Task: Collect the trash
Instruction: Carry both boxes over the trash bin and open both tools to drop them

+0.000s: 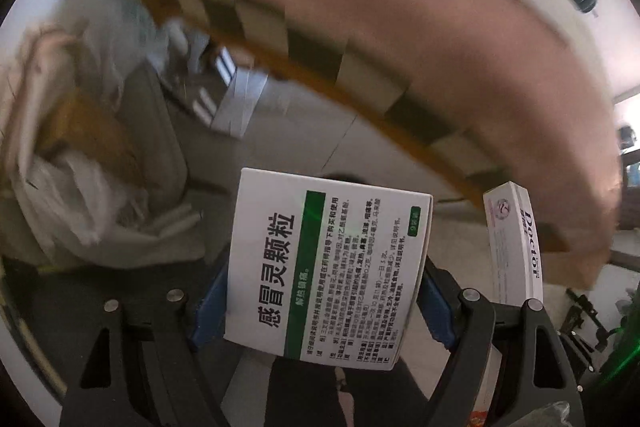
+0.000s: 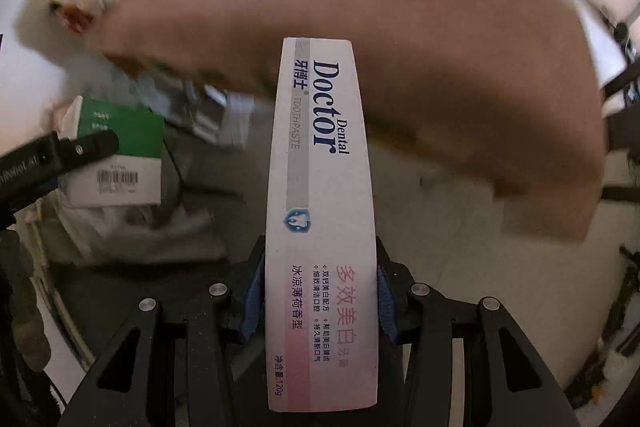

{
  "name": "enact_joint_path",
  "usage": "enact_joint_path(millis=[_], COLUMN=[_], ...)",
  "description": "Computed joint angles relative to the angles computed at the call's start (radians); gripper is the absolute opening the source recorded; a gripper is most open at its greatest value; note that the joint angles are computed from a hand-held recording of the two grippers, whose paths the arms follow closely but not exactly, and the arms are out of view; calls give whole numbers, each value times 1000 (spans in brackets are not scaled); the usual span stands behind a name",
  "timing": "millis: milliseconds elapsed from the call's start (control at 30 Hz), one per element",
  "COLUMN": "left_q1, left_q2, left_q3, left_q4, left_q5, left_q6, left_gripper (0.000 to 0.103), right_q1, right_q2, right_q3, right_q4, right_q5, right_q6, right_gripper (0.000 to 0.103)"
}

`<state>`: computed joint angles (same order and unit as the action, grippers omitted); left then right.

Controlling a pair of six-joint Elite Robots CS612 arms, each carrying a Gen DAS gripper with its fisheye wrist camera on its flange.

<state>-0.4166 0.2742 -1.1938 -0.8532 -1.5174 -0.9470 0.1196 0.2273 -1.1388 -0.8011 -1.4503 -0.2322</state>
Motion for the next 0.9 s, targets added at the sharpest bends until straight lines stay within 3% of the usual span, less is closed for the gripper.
enact_joint_path(millis=[167,400,533,767,900], left_q1=[5,18,28,46,52], left_q2=[85,167,198,221,222], left_q3=[2,47,77,134,142], left_q4=[-20,-84,-121,-168,-166], left_q5=[-54,-102,-127,-219,-242], left_q6=[8,46,74,105,98], left_gripper=[80,80,80,80,88], right_q1=[0,4,1,4,9], right_q2=[101,197,219,213,199], right_q3=[-43,13,83,216,272], right_q4=[41,-35,-84,-138,-169], right_q5=[-38,-91,-104,-102,-92], right_q6=[-17,-33,-24,-28,-41], right_gripper=[49,49,49,49,50])
